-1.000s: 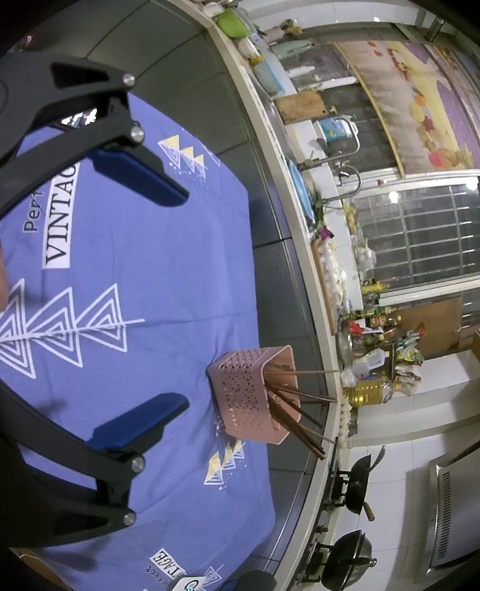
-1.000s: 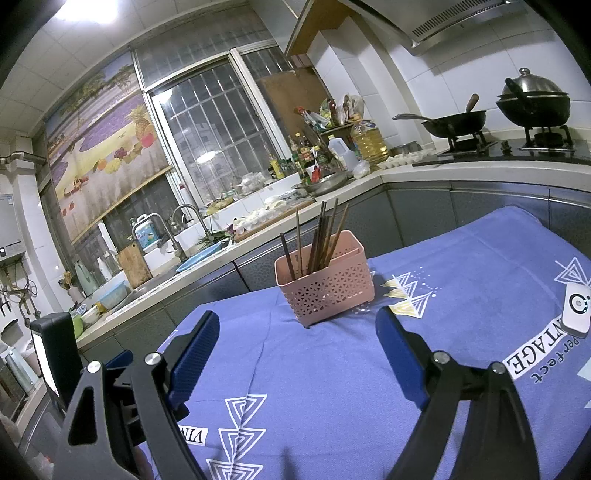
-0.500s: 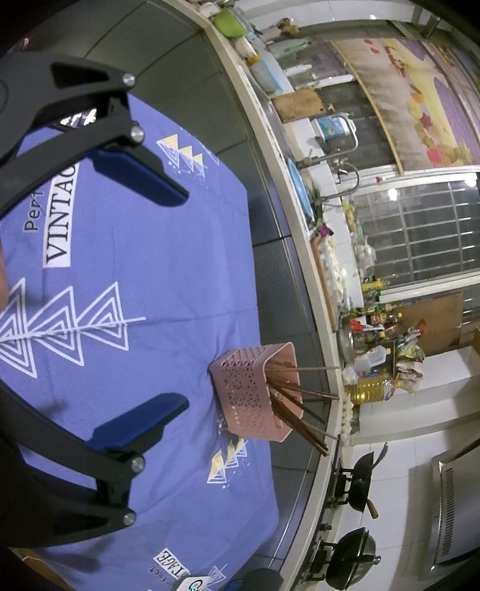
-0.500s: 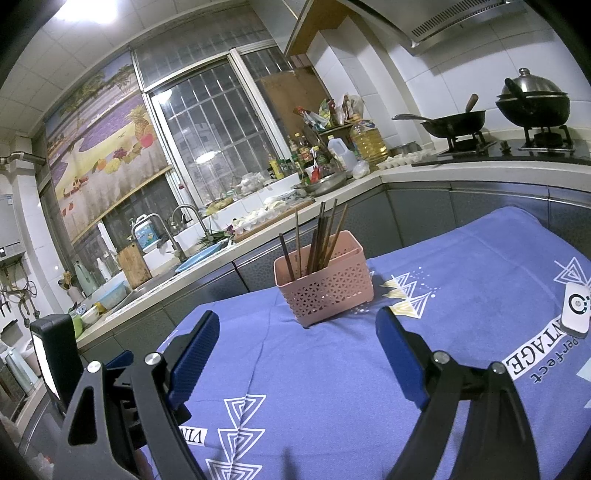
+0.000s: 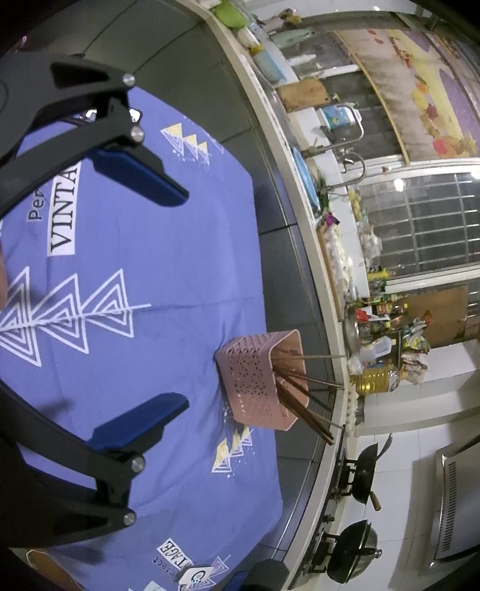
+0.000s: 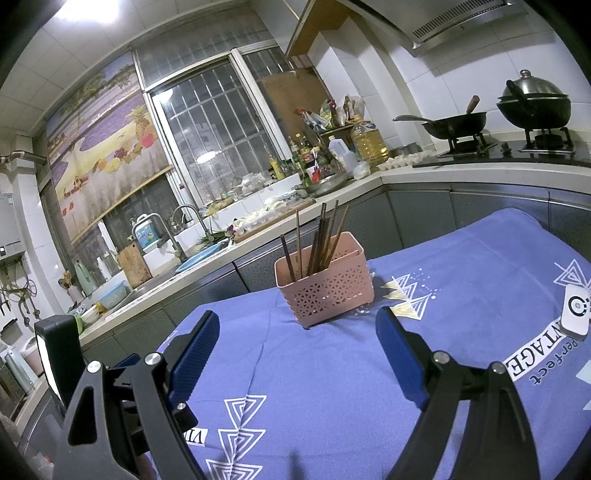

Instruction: Organize utensils

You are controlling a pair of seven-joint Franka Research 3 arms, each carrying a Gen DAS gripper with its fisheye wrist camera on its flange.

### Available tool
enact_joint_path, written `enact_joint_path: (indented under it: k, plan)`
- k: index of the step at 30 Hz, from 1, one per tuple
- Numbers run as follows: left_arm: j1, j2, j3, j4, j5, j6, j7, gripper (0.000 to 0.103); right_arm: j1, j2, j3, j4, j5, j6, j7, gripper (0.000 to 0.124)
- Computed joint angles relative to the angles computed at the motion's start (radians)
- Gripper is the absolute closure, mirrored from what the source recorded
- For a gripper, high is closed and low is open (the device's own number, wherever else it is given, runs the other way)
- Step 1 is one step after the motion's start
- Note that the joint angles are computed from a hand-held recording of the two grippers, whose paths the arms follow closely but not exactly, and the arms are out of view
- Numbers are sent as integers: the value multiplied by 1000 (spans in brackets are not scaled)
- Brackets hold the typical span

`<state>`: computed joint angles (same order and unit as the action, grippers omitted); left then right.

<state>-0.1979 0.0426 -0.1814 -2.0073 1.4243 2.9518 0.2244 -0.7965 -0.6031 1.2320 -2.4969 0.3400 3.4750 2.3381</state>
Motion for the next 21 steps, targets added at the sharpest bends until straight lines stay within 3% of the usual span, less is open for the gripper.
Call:
enact_joint_path:
  k: [21]
  plan:
    - [0,-2,0,-3,-17,0,17,6,0,1,-2,0,-4,1,3,38]
